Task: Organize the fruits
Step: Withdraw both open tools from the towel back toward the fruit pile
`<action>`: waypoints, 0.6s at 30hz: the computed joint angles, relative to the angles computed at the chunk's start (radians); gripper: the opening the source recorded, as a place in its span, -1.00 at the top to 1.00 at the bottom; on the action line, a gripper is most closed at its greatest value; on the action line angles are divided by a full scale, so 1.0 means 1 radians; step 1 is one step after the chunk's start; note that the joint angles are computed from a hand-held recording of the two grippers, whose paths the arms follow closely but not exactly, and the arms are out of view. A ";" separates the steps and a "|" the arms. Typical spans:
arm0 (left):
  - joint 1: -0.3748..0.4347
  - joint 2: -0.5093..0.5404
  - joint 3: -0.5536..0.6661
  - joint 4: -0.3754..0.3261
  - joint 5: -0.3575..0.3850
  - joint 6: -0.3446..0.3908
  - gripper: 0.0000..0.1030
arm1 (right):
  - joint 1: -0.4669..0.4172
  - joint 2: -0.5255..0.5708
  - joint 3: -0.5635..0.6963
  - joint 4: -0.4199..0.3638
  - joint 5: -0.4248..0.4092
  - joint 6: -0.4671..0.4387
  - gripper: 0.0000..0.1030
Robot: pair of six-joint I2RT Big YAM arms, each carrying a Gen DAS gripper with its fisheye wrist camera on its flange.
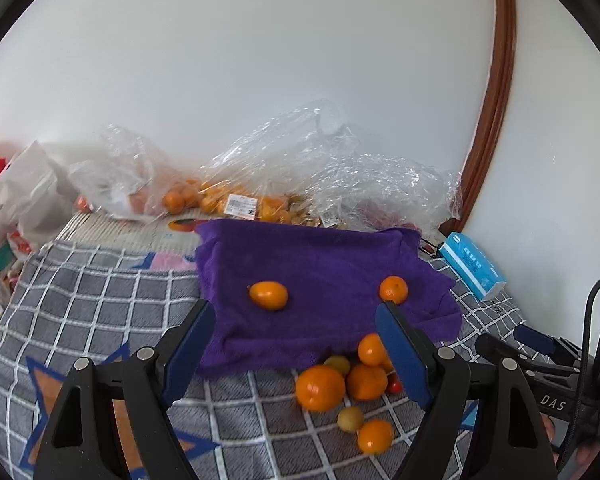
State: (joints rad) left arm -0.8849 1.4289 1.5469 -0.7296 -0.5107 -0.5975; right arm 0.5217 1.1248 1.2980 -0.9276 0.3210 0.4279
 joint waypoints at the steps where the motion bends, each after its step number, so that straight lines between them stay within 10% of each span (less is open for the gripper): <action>1: -0.003 -0.010 -0.012 -0.008 -0.007 -0.016 -0.57 | 0.019 -0.005 -0.006 0.002 0.024 -0.008 -0.80; 9: -0.003 -0.056 -0.078 -0.134 -0.028 -0.077 -0.55 | 0.082 -0.039 -0.057 0.023 0.097 -0.022 -0.79; 18: 0.039 -0.100 -0.168 -0.152 0.040 -0.125 -0.36 | 0.052 -0.022 -0.089 0.010 -0.048 0.032 -0.35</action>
State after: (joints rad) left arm -0.8462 1.3294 1.3786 -0.8818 -0.4702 -0.7227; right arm 0.5737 1.1033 1.2087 -0.9171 0.2728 0.4597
